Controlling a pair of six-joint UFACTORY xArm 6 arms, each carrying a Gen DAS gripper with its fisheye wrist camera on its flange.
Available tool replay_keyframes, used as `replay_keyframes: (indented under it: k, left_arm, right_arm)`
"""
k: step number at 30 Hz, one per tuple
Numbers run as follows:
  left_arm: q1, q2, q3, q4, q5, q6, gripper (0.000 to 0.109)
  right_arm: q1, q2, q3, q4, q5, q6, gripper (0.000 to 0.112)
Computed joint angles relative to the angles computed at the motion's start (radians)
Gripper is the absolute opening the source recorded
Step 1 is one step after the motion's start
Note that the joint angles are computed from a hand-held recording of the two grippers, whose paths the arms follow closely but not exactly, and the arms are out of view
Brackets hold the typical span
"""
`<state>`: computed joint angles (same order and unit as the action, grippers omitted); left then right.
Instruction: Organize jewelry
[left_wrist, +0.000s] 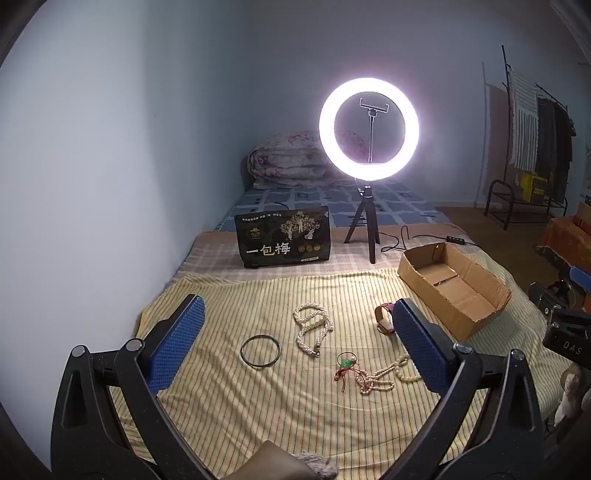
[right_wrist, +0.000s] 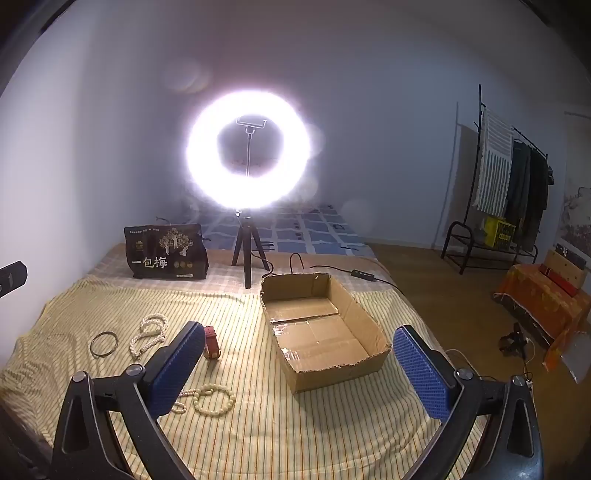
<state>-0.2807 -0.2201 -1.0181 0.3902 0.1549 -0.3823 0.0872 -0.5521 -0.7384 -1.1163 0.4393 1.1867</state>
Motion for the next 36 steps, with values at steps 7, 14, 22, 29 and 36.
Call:
replay_keyframes:
  k: [7, 14, 22, 29, 36]
  left_arm:
    - [0.003, 0.001, 0.002, 0.022, -0.011, -0.018, 0.103]
    - [0.004, 0.002, 0.002, 0.021, -0.014, -0.017, 0.103]
    - [0.003, -0.003, 0.006, 0.037, -0.015, -0.033, 0.103]
    - [0.003, -0.003, -0.001, 0.058, -0.014, -0.051, 0.103]
    - [0.002, -0.005, 0.001, 0.051, -0.014, -0.042, 0.103]
  right_arm:
    - [-0.009, 0.007, 0.001, 0.005, -0.010, -0.001, 0.103]
    - [-0.012, 0.017, -0.002, 0.017, -0.016, -0.012, 0.103]
    - [-0.008, 0.025, -0.003, 0.011, -0.015, -0.003, 0.103]
    - [-0.009, 0.024, -0.002, 0.022, -0.017, -0.012, 0.103]
    - [-0.009, 0.024, 0.000, 0.027, -0.019, -0.013, 0.103]
